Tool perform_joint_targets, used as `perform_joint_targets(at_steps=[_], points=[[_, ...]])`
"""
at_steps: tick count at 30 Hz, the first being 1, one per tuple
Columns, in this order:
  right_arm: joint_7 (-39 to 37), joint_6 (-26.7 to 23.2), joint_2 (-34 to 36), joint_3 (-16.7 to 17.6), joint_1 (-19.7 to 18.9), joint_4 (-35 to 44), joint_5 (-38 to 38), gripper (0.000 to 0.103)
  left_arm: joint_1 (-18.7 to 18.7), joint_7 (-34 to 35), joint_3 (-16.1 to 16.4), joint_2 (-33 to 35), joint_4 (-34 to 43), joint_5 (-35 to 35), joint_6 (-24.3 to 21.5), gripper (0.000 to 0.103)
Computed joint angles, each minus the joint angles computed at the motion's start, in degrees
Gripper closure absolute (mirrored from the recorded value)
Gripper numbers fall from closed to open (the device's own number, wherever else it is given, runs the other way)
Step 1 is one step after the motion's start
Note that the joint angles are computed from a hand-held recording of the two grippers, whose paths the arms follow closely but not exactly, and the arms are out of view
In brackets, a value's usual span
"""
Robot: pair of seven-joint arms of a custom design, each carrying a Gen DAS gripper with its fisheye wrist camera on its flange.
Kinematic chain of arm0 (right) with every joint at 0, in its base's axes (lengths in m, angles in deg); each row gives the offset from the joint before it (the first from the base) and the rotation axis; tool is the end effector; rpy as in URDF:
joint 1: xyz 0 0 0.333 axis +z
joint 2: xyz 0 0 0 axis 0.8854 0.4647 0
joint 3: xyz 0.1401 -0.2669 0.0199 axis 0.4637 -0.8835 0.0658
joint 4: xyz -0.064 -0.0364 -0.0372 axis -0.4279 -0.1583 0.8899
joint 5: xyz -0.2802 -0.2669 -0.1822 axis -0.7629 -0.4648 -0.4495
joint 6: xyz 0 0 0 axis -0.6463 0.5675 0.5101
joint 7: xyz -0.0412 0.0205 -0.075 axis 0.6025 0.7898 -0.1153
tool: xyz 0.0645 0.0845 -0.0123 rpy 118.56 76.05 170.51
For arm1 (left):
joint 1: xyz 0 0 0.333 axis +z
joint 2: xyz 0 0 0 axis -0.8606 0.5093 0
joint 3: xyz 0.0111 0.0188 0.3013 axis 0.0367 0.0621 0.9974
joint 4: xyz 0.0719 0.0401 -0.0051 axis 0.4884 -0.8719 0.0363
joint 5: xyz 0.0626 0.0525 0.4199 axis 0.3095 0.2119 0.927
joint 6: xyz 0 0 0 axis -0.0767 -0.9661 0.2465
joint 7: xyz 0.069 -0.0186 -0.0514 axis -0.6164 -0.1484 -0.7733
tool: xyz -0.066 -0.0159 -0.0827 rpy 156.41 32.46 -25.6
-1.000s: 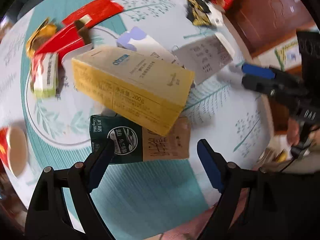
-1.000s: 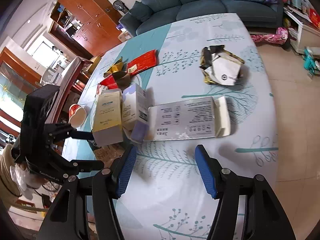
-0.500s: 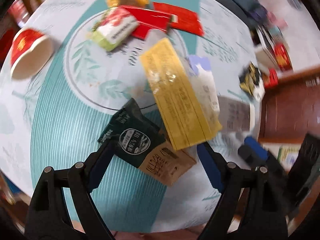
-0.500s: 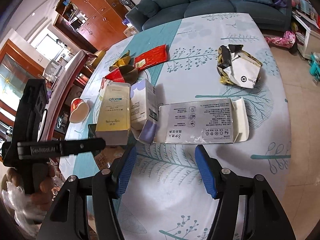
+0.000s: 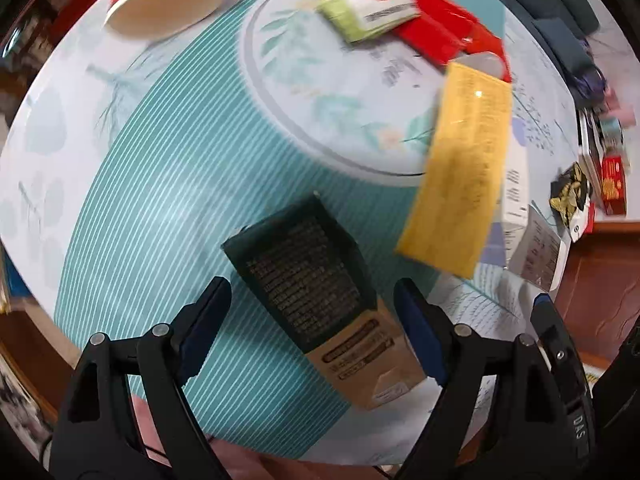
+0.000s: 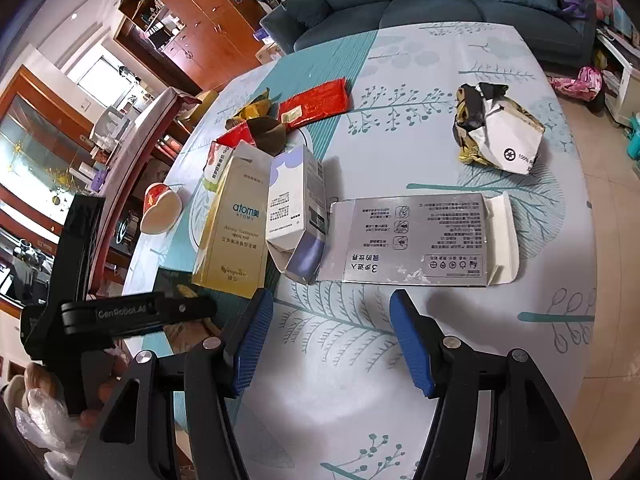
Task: Collect trash
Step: 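Reach the left tool to the dark green-and-kraft box and close on it, then grasp the yellow Atomy toothpaste box with the right tool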
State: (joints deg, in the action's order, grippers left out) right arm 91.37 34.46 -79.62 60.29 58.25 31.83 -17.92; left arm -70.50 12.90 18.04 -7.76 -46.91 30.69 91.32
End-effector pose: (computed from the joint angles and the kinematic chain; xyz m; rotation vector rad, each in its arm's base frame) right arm 0.5557 0.0045 0.8144 -2.1673 1.4462 0.1780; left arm 0.4511 -0.2127 0.8204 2.8064 -1.2333 0.2529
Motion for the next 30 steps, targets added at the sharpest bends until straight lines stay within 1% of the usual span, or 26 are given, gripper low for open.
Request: perform_joint_targets(at_steps=[2,5,6,8,10,13,18,19,24,26,27,30], points=[[-0.40,-0.01,0.10,0.23,0.24,0.11,-0.01,0.041,0.25,-1.55,0.32,-2.49,-3.11,-1.43,0.94,0.022],[-0.52,-0.82,0.95,0.70,0.64,1.54,0.71,0.041,0.32,-2.70,0.11,-3.55,-4.35,-1.68,0.63,0.022],[-0.45,-1.28,1.43,0.93,0.77,2.33,1.04,0.041,0.36,-3.11,0.18,-4.13,-5.14,-2.34,0.79,0.024],[-0.47,-1.90,2.31,1.47,1.08,3.82,1.52,0.041,0.42,-3.83,0.38,-5.53,-7.18,-4.21,2.04,0.039],[-0.35,-2.24,2.80,2.02,1.40,4.76,1.93,0.041,0.11,-3.62,-0.14,-4.97,-6.04,-3.92,0.49,0.067],[1.10,-3.44,4.62,2.89,1.92,7.65,2.73,0.041,-0.56,-2.80,-1.05,-4.56,-4.81,-2.28,-0.42,0.068],[4.50,-4.51,7.71,4.78,3.33,12.51,2.56,0.041,-2.20,-2.78,-3.18,-2.24,1.40,5.54,-4.37,0.069],[5.55,-4.70,8.62,5.22,3.79,14.03,2.37,0.041,-2.24,-2.67,-3.00,-1.89,2.53,6.46,-5.15,0.069],[8.03,-4.01,11.20,7.04,6.32,18.64,0.08,0.041,-2.36,-5.08,-2.85,-4.09,2.02,8.33,-7.06,0.069],[7.96,-3.22,11.39,7.42,8.08,19.11,-2.31,0.041,-1.75,-5.51,-2.24,-5.78,0.59,8.00,-7.31,0.069],[7.58,-2.61,11.01,7.42,9.13,18.47,-4.01,0.041,-0.83,-4.46,-0.91,-7.77,-1.50,7.32,-6.97,0.069],[5.91,0.03,8.83,6.94,13.86,14.59,-12.49,0.041,0.41,-6.02,-0.89,-10.89,-4.09,6.22,-7.32,0.069]])
